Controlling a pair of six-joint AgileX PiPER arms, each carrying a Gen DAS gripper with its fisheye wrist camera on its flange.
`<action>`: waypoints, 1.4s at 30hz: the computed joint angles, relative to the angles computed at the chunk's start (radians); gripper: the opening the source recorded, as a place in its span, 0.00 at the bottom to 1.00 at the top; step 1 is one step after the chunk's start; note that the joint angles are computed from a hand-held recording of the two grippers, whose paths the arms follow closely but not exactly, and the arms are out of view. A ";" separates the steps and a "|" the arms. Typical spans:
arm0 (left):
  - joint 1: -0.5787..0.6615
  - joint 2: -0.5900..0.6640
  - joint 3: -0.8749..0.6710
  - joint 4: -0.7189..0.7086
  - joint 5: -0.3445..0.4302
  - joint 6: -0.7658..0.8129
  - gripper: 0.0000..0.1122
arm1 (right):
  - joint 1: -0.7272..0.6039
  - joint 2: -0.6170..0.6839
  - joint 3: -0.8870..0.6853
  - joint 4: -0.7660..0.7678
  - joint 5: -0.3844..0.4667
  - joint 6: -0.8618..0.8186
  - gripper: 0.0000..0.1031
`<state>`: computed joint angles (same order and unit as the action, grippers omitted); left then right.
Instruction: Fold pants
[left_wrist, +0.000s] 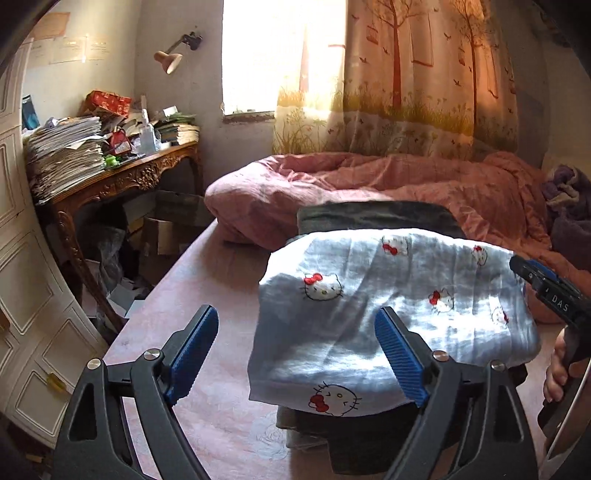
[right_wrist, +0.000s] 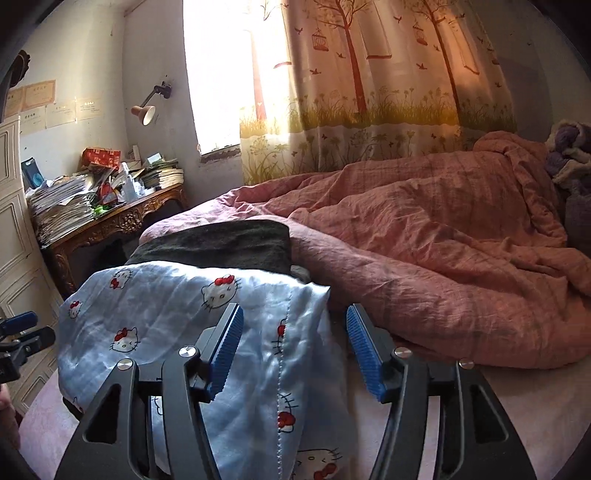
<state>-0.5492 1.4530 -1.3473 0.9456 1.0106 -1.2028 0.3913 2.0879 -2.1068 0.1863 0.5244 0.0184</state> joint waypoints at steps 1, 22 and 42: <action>-0.009 -0.027 0.031 0.045 -0.028 -0.047 0.76 | -0.008 -0.020 0.027 0.009 -0.024 0.006 0.58; 0.165 0.105 0.199 0.393 -0.358 -0.659 0.31 | -0.014 0.105 -0.012 0.297 -0.042 -0.142 0.15; 0.092 0.136 0.141 0.357 -0.183 -0.563 0.40 | 0.024 0.103 -0.047 0.093 -0.011 -0.034 0.15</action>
<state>-0.4576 1.5889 -1.2068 1.3028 0.8275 -1.7659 0.4156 2.1911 -2.1537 0.2798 0.5139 -0.0152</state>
